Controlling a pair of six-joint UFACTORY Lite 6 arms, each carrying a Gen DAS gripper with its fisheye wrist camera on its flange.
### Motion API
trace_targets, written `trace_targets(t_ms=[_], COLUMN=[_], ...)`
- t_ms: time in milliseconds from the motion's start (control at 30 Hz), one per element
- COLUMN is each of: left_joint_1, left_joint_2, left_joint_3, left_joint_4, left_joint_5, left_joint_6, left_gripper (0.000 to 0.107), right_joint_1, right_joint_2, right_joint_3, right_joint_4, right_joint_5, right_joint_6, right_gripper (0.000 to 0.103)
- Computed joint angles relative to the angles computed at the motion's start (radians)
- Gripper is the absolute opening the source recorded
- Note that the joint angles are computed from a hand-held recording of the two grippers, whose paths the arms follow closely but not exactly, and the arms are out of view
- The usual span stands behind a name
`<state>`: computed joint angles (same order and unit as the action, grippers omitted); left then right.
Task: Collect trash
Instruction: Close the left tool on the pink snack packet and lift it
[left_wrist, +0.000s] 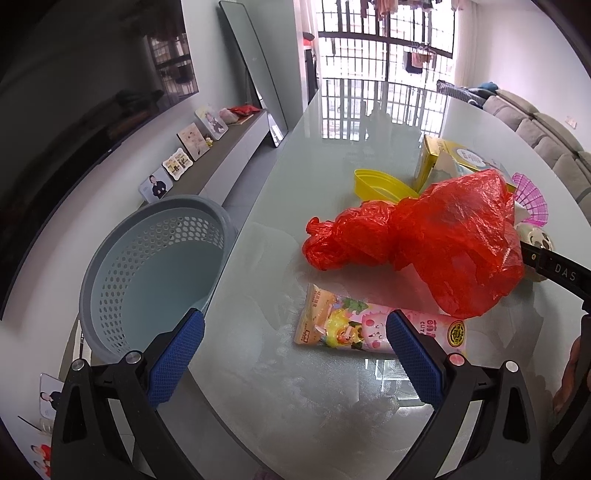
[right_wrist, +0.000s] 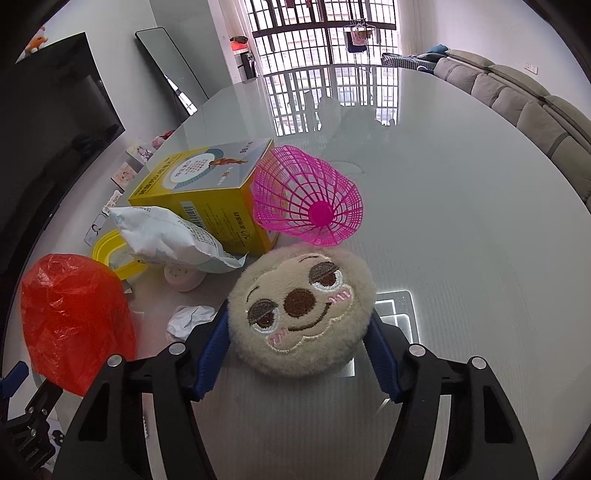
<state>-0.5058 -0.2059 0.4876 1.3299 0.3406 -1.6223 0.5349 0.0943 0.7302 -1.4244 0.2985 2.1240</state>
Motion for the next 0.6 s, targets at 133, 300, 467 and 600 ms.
trace_targets(t_ms=[133,300,467,600], left_joint_1=[-0.034,-0.106,-0.201,-0.257], left_joint_2=[-0.021,-0.025,-0.019,0.033], left_joint_3=[-0.012,-0.018,-0.012,0.015], left_joint_4=[-0.014,-0.017,-0.025,-0.005], left_joint_5=[0.013,0.052,0.093,0.096], left_joint_6=[-0.01,-0.058,-0.109,-0.173], left_gripper=[0.097,0.097,0.097,0.097], right_joint_1=[0.017,0.048,0.066,0.079], right_joint_2=[-0.117,-0.251,-0.367,-0.473], right_joint_3=[-0.093,-0.202,-0.281,-0.341], right_joint_4=[0.009,0.035,0.086,0.149], right_joint_5=[0.0,0.012,0.019,0.024], right_joint_6=[0.0,0.006,-0.032,-0.083], right_gripper=[0.065,0.065,0.065,0.065])
